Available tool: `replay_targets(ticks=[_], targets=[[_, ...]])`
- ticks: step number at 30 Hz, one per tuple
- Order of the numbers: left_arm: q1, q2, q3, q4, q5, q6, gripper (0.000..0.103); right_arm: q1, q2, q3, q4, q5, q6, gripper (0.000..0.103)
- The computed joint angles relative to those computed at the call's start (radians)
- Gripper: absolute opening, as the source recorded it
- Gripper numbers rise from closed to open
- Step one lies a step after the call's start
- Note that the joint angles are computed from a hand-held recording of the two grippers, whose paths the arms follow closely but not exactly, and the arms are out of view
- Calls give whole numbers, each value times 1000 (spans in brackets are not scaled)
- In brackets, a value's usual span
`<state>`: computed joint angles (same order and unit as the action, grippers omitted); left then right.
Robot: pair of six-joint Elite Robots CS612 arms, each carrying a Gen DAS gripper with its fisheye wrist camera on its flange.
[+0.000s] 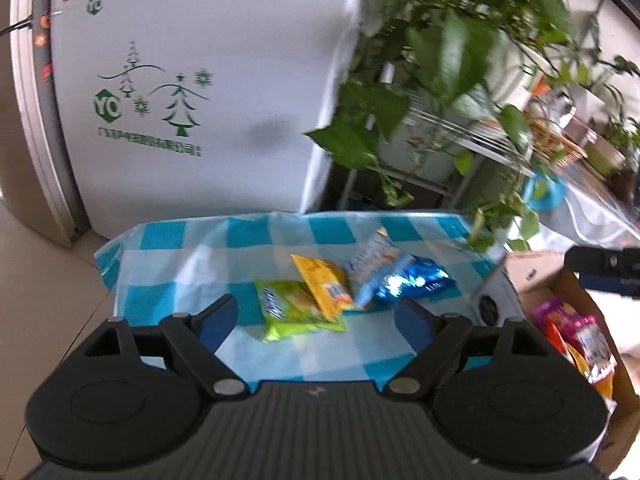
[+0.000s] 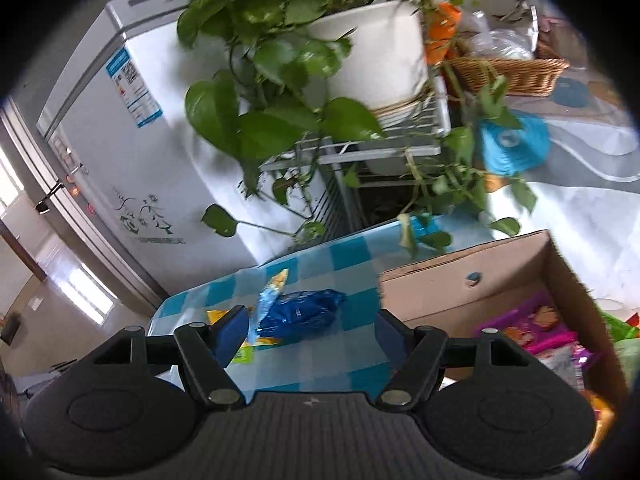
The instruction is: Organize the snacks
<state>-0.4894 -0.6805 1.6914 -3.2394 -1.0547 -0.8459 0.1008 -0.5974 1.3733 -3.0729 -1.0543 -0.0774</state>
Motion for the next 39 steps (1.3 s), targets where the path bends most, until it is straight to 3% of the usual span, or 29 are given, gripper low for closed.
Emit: replay_targets(ticks=[8, 18, 26, 39], targets=[[38, 27, -31, 27, -12, -52, 86, 33, 43, -64, 28, -16, 50, 71], [75, 81, -123, 62, -44, -40, 87, 70, 115, -182, 73, -52, 89, 70], [97, 123, -191, 144, -40, -45, 87, 97, 178, -293, 150, -113, 43, 70], [105, 177, -277, 266, -51, 29, 88, 133, 267, -431, 280, -218, -18, 68]])
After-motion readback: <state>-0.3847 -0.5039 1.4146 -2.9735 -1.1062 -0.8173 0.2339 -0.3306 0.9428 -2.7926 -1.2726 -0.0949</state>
